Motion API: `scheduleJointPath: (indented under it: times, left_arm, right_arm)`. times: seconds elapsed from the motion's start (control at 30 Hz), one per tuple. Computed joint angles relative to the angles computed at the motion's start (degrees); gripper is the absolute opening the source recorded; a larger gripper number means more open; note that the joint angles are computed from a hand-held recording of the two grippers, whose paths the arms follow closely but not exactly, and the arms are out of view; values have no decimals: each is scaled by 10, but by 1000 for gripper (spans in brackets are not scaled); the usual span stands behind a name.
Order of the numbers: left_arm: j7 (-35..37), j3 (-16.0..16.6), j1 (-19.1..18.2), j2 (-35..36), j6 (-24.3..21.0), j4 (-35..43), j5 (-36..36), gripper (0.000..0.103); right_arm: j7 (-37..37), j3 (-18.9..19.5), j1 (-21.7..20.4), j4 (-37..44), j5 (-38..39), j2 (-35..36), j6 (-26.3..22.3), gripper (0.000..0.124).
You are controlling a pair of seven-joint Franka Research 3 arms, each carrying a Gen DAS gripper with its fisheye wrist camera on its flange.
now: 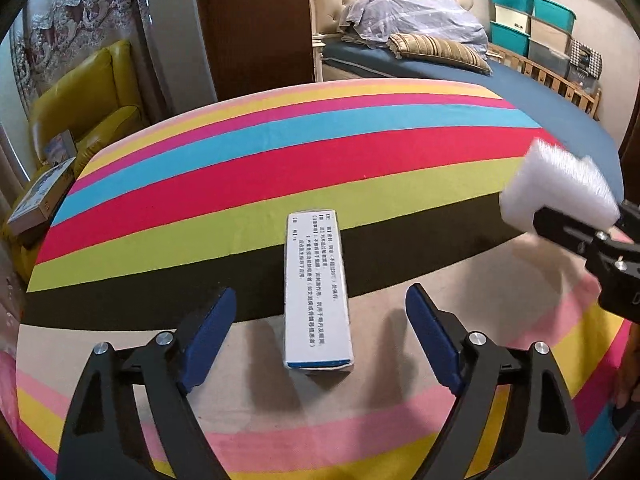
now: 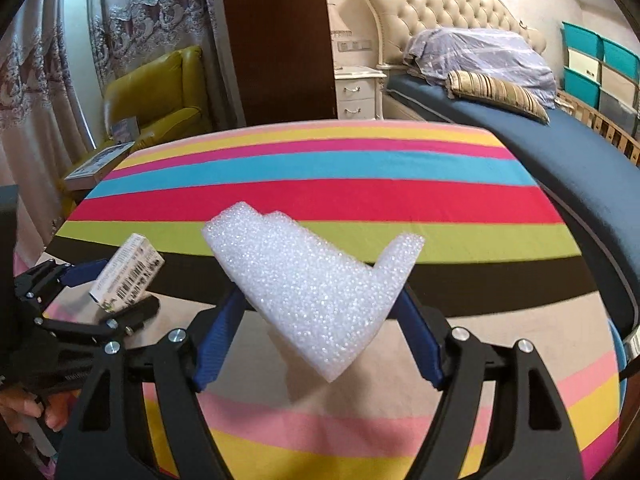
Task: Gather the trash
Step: 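Grasp the small white medicine box with the left tool, then carry the medicine box and foam piece over the pink bin and open both tools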
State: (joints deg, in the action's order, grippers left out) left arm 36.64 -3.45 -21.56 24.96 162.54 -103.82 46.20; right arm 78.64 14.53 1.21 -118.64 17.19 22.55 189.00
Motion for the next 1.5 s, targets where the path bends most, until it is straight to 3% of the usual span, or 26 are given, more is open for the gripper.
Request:
scheduleJointPath:
  times: [0.1, 0.27, 0.47, 0.53, 0.7, 1.03, 1.2, 1.27, 1.4, 1.43, 1.5]
  left_arm:
    - [15, -10, 9, 4, -1, 2, -21, 79]
    - [18, -6, 6, 5, 2, 0, -30, 77]
    - [31, -10, 13, 5, 18, -5, -46, 64]
    - [26, -5, 8, 3, 26, -8, -43, 49]
    - [23, -2, 10, -2, 44, -17, -47, 27]
    - [29, 0, 12, -1, 50, -20, -60, 27]
    - [26, 3, 10, -4, 55, -24, -61, 27]
    - [19, 7, 10, -8, 61, -31, -59, 27]
    - [11, 10, 13, -18, 70, -47, -59, 27]
    - [5, 13, 13, -22, 74, -52, -57, 27]
    - [-12, 22, 8, -31, 80, -64, -45, 27]
  right_arm:
    - [3, 19, -23, 4, 0, 5, -4, 74]
    - [5, 7, -14, 15, 11, 9, -19, 74]
    - [11, -62, 53, 23, 22, 7, -37, 75]
    - [16, -87, 75, 25, 25, 7, -42, 75]
    - [28, -124, 108, 36, 23, 12, -58, 76]
    - [61, -177, 153, 56, -4, 23, -95, 79]
    - [74, -177, 153, 58, -16, 23, -104, 81]
    - [72, -168, 146, 52, -16, 19, -93, 81]
    - [67, -163, 146, 34, -14, 13, -55, 67]
    - [65, -168, 154, 22, -14, 8, -29, 65]
    - [64, -214, 205, 5, -8, 2, -9, 64]
